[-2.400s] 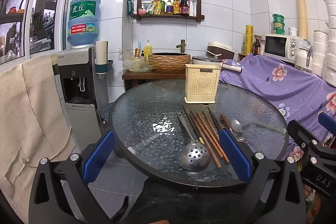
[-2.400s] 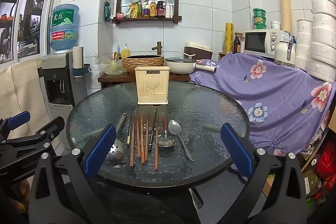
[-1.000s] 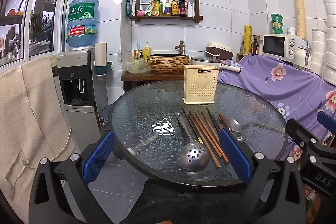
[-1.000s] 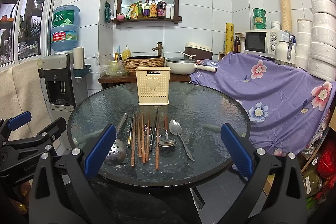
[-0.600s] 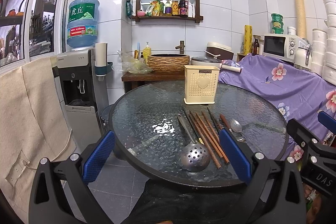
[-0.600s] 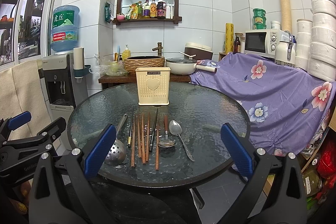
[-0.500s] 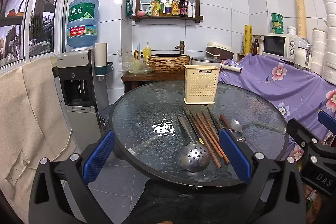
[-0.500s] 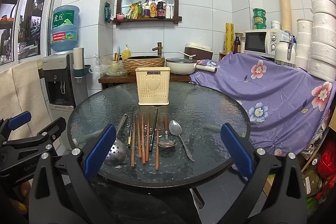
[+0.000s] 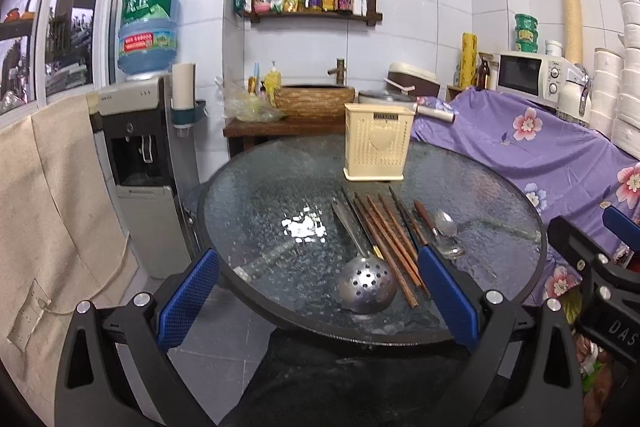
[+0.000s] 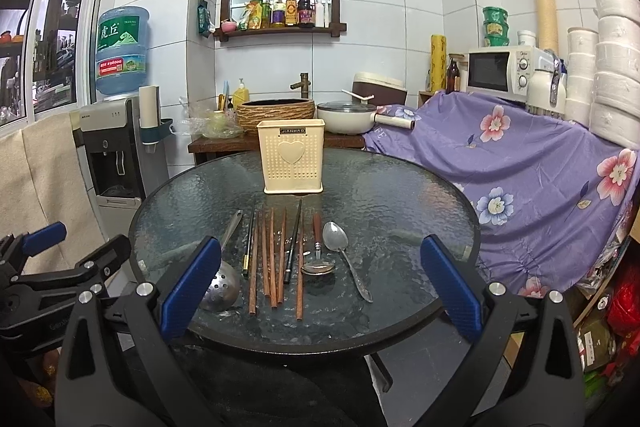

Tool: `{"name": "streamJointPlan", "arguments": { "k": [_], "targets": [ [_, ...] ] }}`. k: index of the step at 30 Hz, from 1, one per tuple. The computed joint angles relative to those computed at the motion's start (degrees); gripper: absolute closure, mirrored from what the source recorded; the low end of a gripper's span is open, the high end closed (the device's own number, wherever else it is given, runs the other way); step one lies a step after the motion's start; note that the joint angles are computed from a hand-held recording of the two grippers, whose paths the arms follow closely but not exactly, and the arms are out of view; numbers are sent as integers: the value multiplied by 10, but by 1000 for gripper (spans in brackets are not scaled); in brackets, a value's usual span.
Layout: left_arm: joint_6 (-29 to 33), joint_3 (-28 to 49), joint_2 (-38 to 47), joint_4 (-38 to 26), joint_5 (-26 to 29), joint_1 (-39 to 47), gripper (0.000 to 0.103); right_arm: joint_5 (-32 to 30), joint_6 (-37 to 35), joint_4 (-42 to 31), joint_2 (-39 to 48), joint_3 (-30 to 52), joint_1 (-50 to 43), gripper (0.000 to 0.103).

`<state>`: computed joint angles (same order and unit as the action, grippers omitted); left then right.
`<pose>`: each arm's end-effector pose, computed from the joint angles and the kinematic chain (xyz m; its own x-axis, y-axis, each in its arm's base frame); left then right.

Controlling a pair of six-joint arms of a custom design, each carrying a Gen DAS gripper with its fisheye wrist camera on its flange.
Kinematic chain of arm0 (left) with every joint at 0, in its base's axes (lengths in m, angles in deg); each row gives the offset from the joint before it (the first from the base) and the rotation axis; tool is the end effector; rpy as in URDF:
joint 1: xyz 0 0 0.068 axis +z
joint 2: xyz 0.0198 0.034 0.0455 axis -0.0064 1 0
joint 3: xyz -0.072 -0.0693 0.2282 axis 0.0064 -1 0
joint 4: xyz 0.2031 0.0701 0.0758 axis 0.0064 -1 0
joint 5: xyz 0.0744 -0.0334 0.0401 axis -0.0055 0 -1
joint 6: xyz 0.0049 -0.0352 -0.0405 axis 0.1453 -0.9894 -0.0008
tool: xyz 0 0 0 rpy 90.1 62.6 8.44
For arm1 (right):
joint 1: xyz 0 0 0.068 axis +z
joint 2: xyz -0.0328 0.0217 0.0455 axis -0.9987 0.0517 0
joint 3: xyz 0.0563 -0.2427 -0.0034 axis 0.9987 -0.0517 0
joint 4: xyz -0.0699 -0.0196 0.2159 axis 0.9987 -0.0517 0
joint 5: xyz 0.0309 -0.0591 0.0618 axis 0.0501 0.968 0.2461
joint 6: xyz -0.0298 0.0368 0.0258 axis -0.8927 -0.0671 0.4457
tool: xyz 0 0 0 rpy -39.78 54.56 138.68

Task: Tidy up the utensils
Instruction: 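Move the right tool toward the steel spoon and lower it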

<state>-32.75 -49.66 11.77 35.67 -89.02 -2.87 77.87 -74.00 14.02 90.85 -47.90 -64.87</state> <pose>0.2577 -0.0070 0.1612 -0.4316 -0.0683 -0.8995 -0.1044 0.9942 -0.0255 0.2642 0.0976 0.1680 -0.3391 -0.0026 -0.9408 -0.0926 0.9952 0.0306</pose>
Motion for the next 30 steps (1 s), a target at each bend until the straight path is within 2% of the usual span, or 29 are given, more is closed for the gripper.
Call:
{"name": "streamJointPlan", "arguments": {
  "k": [4,8,9,11,15,17,21,24,30],
  "targets": [
    [-2,37,42,-34,33,31,5,-62,-4,-48,47,50,-40,5],
    [-4,95,111,-79,118,75,6,-98,-25,-129,115,134,-64,5],
    [1,120,135,-100,163,90,7,-109,-30,-151,135,157,-71,5],
    [8,141,160,-114,186,95,8,-106,-40,-161,162,182,-74,5],
    [38,175,193,-125,187,83,14,-88,-67,-171,201,220,-74,5],
    [47,199,213,-140,186,75,16,-99,-74,-188,218,240,-81,7],
    [62,262,265,-191,208,70,23,-128,-92,-240,263,299,-97,19],
    [64,301,295,-218,211,65,26,-134,-110,-259,301,338,-107,24],
    [70,336,326,-234,198,52,27,-155,-120,-304,351,399,-124,34]
  ]
}}
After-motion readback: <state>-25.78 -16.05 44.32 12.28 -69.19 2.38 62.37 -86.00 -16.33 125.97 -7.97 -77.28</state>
